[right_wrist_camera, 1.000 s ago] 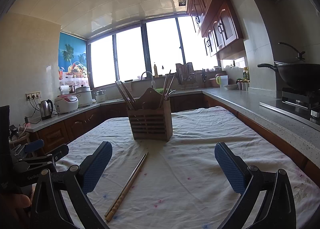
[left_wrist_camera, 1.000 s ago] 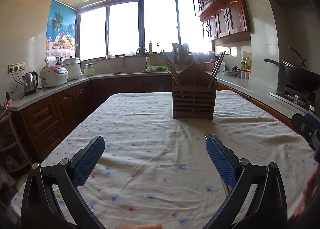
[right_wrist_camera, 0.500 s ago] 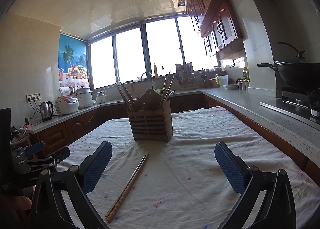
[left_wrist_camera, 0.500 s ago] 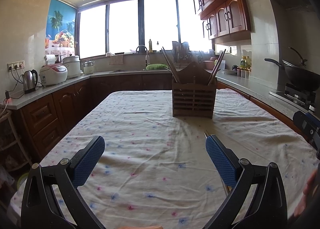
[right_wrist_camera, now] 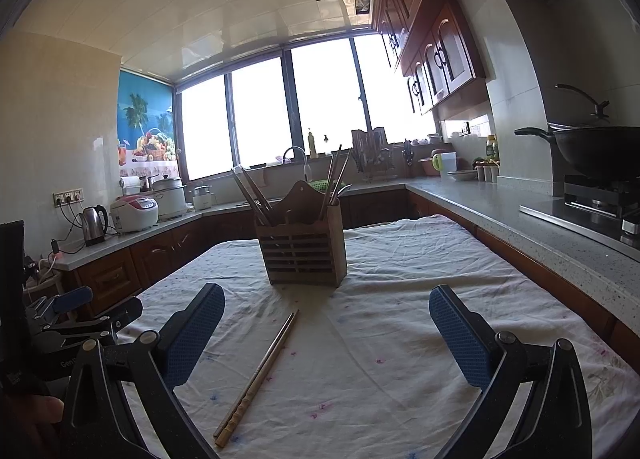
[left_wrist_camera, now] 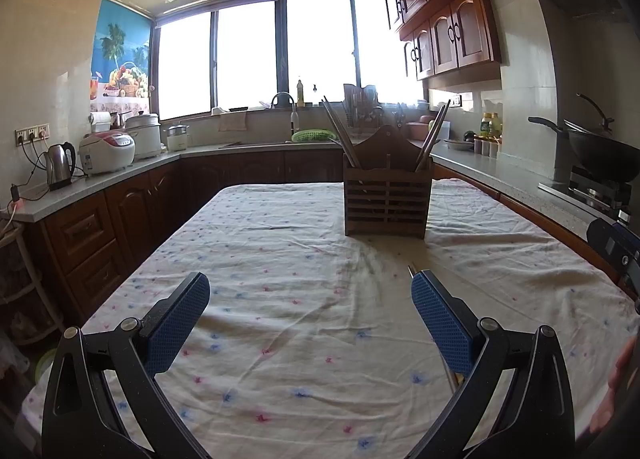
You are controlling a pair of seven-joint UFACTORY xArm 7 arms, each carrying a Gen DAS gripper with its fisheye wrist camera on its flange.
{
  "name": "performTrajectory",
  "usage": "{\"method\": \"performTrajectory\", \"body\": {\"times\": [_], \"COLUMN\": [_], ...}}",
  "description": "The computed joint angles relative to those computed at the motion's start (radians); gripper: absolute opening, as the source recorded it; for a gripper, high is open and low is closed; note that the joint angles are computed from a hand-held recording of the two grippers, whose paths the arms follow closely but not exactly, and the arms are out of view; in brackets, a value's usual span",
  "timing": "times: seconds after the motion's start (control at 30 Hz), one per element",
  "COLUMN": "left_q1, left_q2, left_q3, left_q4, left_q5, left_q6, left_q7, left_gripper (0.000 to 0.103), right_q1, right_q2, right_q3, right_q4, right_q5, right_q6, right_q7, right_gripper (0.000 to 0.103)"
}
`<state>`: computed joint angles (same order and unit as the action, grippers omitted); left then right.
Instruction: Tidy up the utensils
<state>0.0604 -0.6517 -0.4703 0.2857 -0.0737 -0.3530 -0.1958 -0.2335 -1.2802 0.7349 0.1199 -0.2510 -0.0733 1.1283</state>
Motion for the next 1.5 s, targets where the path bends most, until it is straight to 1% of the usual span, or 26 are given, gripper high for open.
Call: {"method": "performTrajectory", "body": {"times": [0.83,0.97,1.5], "left_q1": [-0.014,-0.026,-0.046], "left_q2": [0.030,0.037,0.048], "left_q3": [0.010,0.024,0.047], "left_q4": [0.019,0.021,0.025], "left_q5": [0.006,0.009,0.013], "left_q6": [0.003,0.004,0.010], "left_q7": [0.013,0.018,0.026], "left_gripper": [0.103,0.103,0.103], "right_q1": [-0.009,-0.008,-0.013], "right_q2": [0.005,0.007,0.016], "right_q3": [0.009,0.010,0.015], "right_q4": [0.018,0.020,0.029], "right_q5": [0.006,0.007,0.008], "right_q6": [-0.007,-0.005,-0.003], "right_q7": [0.007,0.009,0.017], "right_gripper": [0.103,0.103,0.103]}}
